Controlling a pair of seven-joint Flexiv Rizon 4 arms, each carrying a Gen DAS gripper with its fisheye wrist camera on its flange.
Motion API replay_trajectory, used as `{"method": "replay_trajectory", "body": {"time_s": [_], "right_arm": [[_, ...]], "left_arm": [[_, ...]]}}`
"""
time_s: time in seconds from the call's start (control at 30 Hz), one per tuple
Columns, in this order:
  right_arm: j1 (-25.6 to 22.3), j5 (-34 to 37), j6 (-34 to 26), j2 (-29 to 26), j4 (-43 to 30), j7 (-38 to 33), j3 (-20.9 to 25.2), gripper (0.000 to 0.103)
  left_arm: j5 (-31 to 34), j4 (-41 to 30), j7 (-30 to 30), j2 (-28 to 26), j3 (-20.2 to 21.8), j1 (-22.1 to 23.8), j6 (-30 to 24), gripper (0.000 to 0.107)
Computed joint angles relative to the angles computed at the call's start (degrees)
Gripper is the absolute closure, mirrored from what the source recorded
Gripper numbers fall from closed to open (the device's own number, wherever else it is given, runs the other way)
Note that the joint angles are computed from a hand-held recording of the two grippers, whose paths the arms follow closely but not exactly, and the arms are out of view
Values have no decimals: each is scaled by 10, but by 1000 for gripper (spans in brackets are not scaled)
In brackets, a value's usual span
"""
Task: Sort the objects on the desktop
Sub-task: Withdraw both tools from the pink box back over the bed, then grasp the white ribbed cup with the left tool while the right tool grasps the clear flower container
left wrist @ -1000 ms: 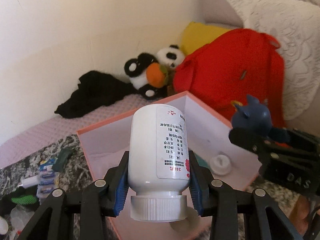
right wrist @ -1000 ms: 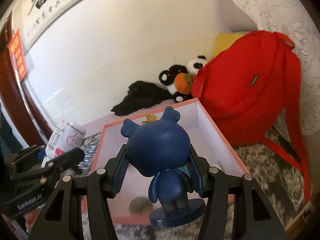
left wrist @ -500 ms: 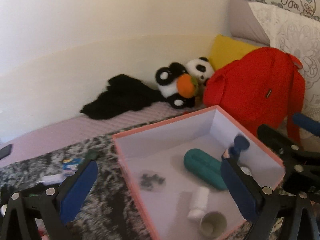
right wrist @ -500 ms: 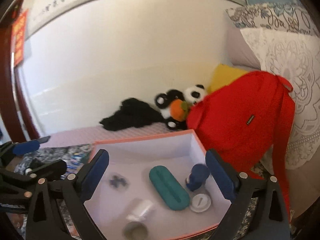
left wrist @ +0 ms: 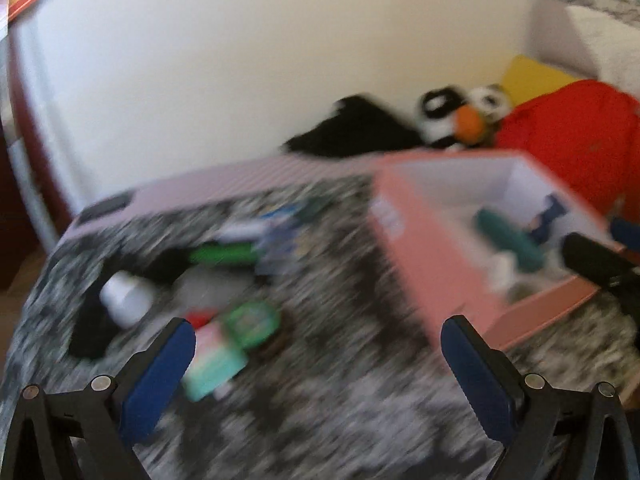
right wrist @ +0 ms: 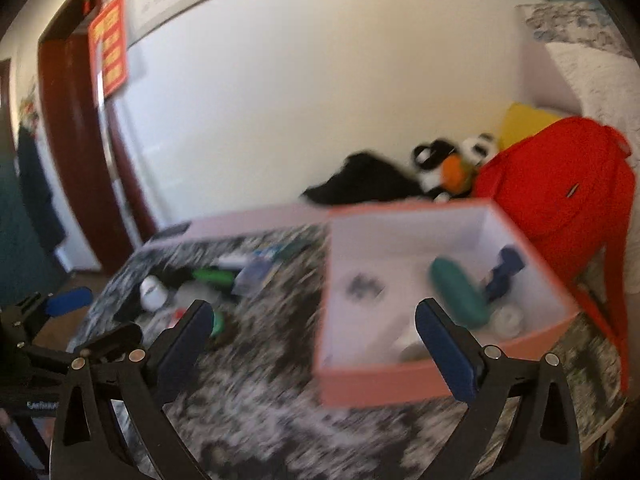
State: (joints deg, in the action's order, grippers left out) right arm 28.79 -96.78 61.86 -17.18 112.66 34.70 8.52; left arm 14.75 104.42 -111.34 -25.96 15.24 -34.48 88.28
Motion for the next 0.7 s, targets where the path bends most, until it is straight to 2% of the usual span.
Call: {"method": "replay_trajectory", "body": {"time_s": [0.13, 0.33, 0.47, 0.6, 0.7], "right_arm": [[27, 20, 30, -61, -40, -21, 1, 1], [73, 111, 83, -159, -124, -119, -21, 1], [93, 197, 110, -221, -189, -205, -26, 1], [109, 289, 97, -277, -261, -309, -20, 1], [112, 360, 80, -323, -326, -391, -6, 1]], "left_arm": [[10, 65, -44, 14, 47, 6, 3, 5], [12, 117, -86, 8, 90, 36, 16, 5], [-15, 112, -70, -14, 74, 81, 31, 5], [-49, 81, -25, -45, 54, 116, 38, 5], [-75, 39, 25, -75, 20, 152, 34, 5]]}}
